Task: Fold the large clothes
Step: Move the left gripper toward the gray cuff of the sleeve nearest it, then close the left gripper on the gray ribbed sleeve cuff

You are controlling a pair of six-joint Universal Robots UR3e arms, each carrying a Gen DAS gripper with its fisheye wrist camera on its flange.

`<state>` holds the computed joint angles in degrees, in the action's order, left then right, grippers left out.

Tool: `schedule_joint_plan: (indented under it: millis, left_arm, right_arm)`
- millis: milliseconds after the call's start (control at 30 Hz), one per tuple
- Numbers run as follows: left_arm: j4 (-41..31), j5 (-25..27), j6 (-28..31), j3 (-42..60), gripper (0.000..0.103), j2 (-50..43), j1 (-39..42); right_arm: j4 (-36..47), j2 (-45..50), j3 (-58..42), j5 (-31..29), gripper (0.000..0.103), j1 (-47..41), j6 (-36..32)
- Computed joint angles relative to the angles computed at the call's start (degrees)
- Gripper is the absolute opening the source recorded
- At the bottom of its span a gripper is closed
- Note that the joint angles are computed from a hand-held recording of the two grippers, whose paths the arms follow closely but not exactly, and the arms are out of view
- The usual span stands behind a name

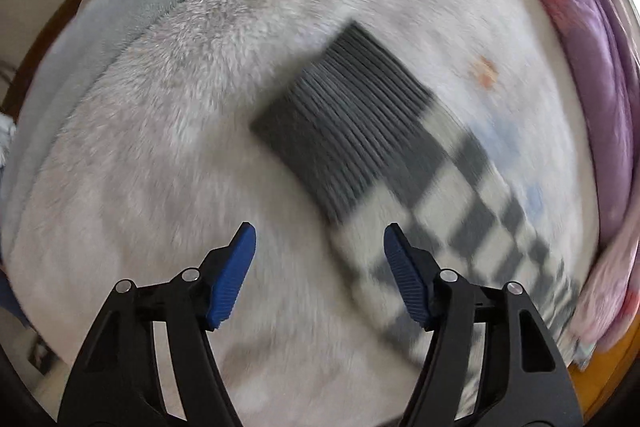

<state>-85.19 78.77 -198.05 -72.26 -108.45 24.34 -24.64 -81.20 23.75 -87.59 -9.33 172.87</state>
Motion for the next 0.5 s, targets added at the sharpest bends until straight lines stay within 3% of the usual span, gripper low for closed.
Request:
schedule_joint_plan:
  millis: [133, 167, 200, 233, 267, 367, 500]
  left_arm:
    - [10.54, -2.10, -4.20, -4.31, 0.065, -1.75, 2.62]
    - [14.05, -1.12, -4.87, -5.87, 0.049, -1.55, 2.55]
    - [16.36, -0.09, -4.90, -6.75, 0.042, -1.41, 2.37]
    - [17.74, -0.20, -4.28, -7.40, 0.024, -1.11, 2.34]
    - [19.00, -1.42, -1.78, -7.99, 0.018, -0.55, 2.51]
    - [20.66, 3.22, 2.05, -7.75, 0.017, 1.70, 0.60]
    - [22.26, 11.60, 2.71, -7.72, 0.017, 7.51, -2.97]
  right_arm:
    - [-2.93, -2.39, 9.18, 0.21, 0.055, 0.46, 3.28]
    - [-4.06, -2.76, 10.71, -0.62, 0.055, 1.51, 4.15]
    - [-4.87, -2.92, 11.76, -1.09, 0.055, 2.29, 4.75]
    - [-5.56, -3.07, 12.80, -1.02, 0.055, 2.77, 5.17]
    - [-5.83, -2.87, 13.02, -0.66, 0.055, 2.83, 5.40]
    - [-8.61, -2.14, 13.73, 0.49, 0.056, 3.26, 6.33]
    - [-18.90, -0.23, 15.90, -0.76, 0.059, 5.22, 7.65]
